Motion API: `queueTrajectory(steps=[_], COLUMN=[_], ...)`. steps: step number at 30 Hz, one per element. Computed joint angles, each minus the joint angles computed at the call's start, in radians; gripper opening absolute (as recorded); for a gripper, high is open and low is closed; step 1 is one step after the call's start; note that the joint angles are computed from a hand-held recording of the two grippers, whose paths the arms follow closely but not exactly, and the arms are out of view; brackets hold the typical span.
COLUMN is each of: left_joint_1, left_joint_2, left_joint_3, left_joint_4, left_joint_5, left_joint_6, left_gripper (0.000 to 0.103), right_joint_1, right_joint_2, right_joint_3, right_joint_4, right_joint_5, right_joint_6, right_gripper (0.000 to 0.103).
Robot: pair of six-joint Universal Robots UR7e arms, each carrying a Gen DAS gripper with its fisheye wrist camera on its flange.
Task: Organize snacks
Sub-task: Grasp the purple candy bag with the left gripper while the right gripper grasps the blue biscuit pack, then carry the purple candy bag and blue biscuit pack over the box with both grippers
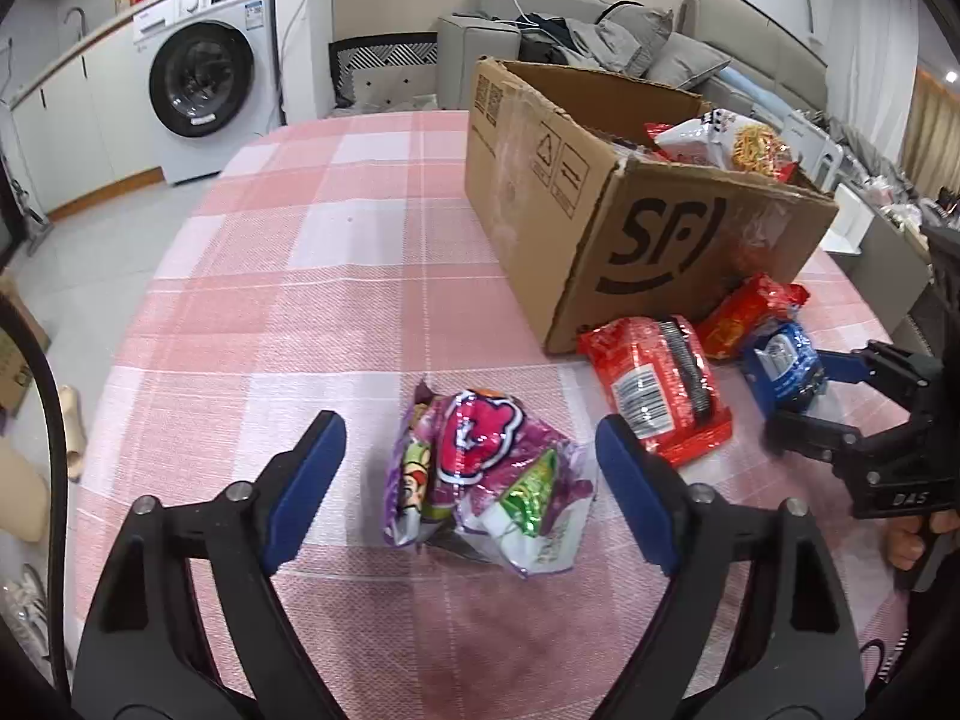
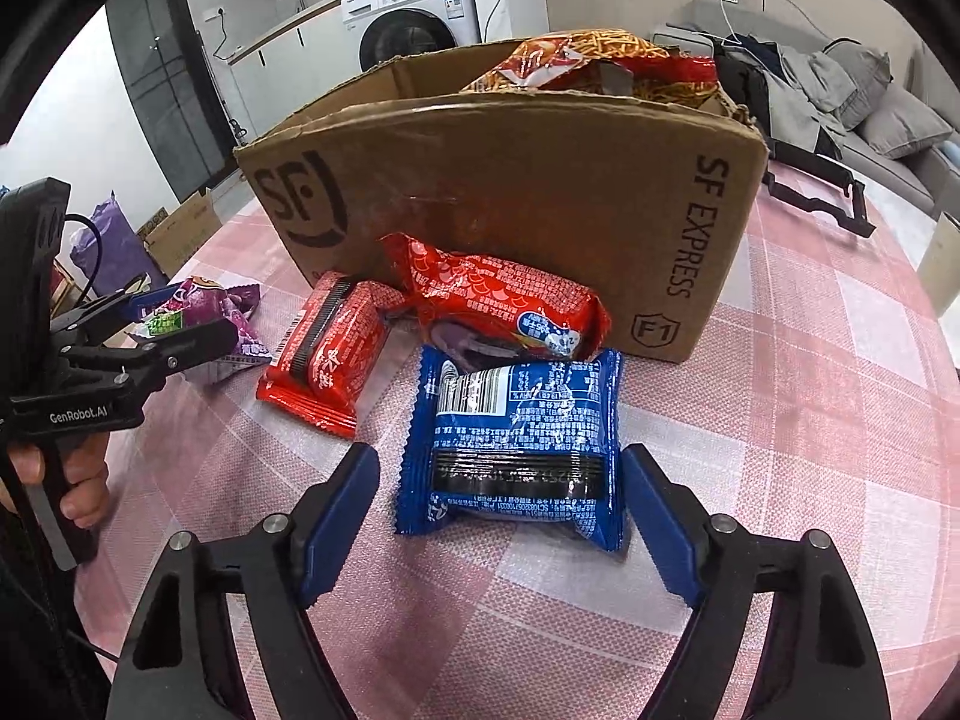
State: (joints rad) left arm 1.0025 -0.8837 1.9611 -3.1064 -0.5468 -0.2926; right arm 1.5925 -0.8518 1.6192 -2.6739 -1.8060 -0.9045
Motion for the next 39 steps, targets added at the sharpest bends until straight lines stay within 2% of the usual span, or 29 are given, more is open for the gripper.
queueTrajectory(steps=[5,8,10,13,22,27,35,36,39], left_joint_1=[0.003,-0.001,-0.005,-0.002,-0.016,-0.028,-0.035,-0.036,-0.039], left_joint_2=[-0.004,-0.001,-0.002,-0.011,-0.016,-0.016,-0.022,-0.022,-0.026], left_joint_3=[0.003,0.007,0.011,0.017,0.03,0.037,0.047,0.048,0.051], left_joint_4=[-0.017,-0.022,-0.038,-0.051,-0.091,-0.123,-0.141,-0.144,-0.152], left_joint_5=[-0.048,-0.042,-0.042,-0.062,-0.065,-0.051,-0.039,-0.039,-0.038], left_joint_6=[0.027,0.032,0.044,0.049,0.064,0.074,0.074,0.075,0.072], left_gripper=[0.065,0.061,0.048,0.043,0.042,0.042,0.042,0.042,0.042], right_joint_1=[-0.001,-0.001,-0.003,-0.006,-0.005,-0.002,0.0,0.0,-0.004], right_joint_2=[0.0,-0.001,-0.002,-0.005,-0.002,-0.001,-0.015,-0.019,-0.026], right_joint_3=[0.004,0.004,0.0,-0.006,-0.008,0.01,0.033,0.033,0.016], right_joint_4=[-0.009,-0.005,0.001,0.008,0.01,-0.03,-0.039,-0.036,0.014], right_joint_5=[-0.001,0.003,0.007,0.02,0.016,0.006,0.017,0.02,0.035], right_joint_6=[-0.006,0.0,0.009,0.025,0.027,0.013,-0.009,-0.012,-0.003], right_gripper=[0.081,0.081,0.081,0.081,0.081,0.081,0.058,0.05,0.047])
